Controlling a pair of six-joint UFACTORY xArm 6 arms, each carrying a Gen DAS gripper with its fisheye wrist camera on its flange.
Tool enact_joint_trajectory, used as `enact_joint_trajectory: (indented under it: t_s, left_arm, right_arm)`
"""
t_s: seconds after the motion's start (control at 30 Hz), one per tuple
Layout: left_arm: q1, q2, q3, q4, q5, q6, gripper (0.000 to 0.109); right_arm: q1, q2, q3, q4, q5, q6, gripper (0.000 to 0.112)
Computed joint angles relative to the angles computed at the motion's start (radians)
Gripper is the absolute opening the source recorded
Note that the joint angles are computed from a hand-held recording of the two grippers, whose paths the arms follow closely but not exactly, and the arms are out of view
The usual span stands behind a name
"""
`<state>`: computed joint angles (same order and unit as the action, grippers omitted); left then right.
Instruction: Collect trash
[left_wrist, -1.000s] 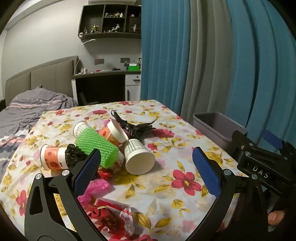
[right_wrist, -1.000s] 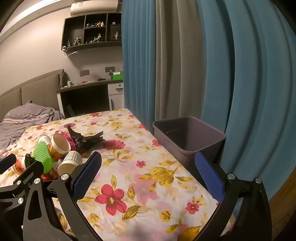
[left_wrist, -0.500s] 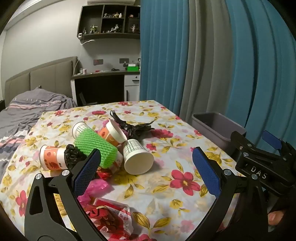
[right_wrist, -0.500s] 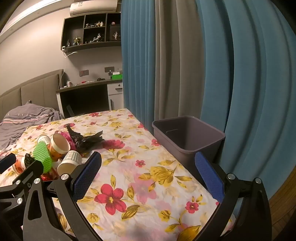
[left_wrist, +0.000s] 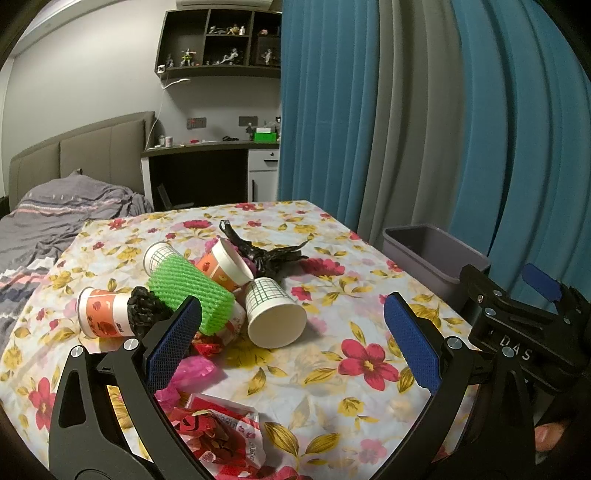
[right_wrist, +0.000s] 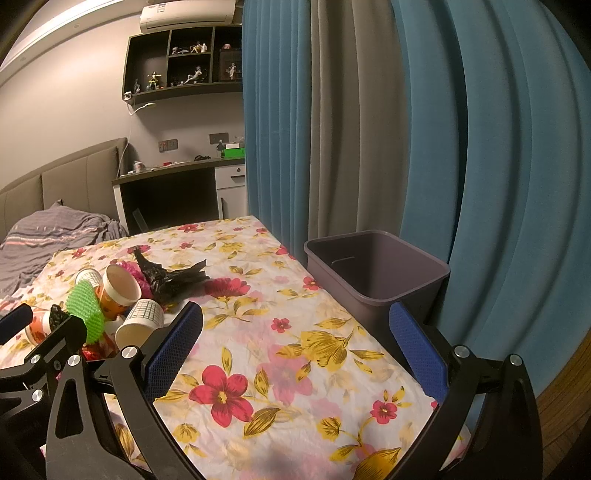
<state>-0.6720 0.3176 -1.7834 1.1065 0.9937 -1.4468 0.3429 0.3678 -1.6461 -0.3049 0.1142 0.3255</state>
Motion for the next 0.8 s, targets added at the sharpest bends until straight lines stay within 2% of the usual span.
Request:
enact_joint_trajectory:
  t_s: [0.8]
  left_arm:
    - [0.004,0.011,-0.02,-0.007,0.0,0.004,0.098]
  right_arm:
    - [0.002,0.001,-0.001,-0.005,-0.001,0.004,0.098]
